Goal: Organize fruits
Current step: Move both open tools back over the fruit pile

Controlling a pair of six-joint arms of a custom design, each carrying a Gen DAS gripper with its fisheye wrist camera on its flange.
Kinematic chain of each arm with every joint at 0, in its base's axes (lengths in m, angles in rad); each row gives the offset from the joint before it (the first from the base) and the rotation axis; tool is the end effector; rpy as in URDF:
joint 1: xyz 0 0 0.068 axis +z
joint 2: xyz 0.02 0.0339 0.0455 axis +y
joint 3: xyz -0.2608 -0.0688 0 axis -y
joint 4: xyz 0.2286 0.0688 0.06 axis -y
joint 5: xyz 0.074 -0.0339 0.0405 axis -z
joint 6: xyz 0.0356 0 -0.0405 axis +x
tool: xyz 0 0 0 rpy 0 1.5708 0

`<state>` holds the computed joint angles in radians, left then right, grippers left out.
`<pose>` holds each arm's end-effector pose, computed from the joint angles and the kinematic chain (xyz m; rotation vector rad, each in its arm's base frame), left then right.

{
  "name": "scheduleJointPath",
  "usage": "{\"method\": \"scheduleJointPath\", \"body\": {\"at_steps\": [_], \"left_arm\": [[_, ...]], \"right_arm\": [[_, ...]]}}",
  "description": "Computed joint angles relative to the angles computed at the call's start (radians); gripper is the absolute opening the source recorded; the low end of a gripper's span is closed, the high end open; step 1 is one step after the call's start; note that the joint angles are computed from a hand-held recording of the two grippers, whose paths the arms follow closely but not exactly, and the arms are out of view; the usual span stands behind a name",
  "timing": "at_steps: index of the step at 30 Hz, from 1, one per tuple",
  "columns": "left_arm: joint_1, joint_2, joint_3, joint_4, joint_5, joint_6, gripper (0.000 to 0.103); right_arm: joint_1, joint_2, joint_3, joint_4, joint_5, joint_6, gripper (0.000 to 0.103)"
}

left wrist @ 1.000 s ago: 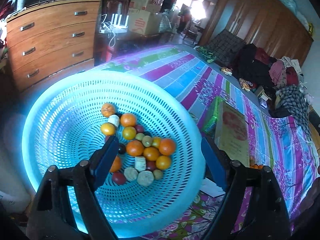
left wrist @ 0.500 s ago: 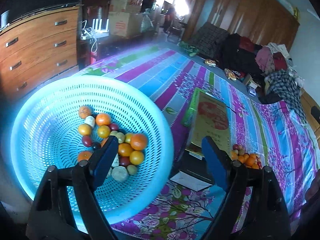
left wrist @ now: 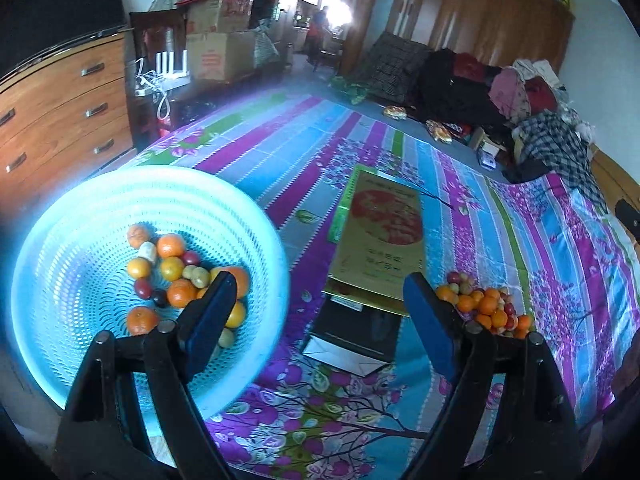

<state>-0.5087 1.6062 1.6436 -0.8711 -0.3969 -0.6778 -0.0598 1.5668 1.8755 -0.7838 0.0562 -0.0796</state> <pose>0.2925 -0.1474 0.3635 -0.3752 2.2948 -0.1140 0.3152 -0.0209 0.4508 0.0148 2.0481 -0.1444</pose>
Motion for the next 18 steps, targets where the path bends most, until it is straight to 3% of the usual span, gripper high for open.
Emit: {"method": "scheduleJointPath", "body": {"at_steps": [3,6,9,13,16,17,18], "left_arm": [[-0.032,0.045,0.048,-0.009,-0.001,0.015,0.086],[-0.074,0.097,0.093,0.01,0.018,0.064,0.088],[-0.108,0.156,0.124,0.036,0.067,0.107,0.095],[-0.148,0.317,0.218,0.048,0.187,0.16,0.095],[-0.171,0.455,0.29,0.082,0.264,0.217,0.093],[-0.177,0.498,0.314,0.096,0.283,0.231,0.091],[-0.18,0.542,0.345,0.102,0.301,0.243,0.081]], "right_arm": [[-0.055,-0.001,-0.013,0.001,-0.077,-0.006,0.103],[-0.156,-0.017,-0.067,0.016,-0.241,-0.038,0.103],[-0.25,-0.026,-0.144,0.028,-0.31,-0.105,0.103],[-0.395,-0.007,-0.229,0.019,-0.392,-0.197,0.102],[-0.511,0.013,-0.284,0.002,-0.463,-0.271,0.086],[-0.554,0.032,-0.299,-0.018,-0.49,-0.311,0.082],[-0.578,0.045,-0.306,-0.031,-0.505,-0.336,0.071]]}}
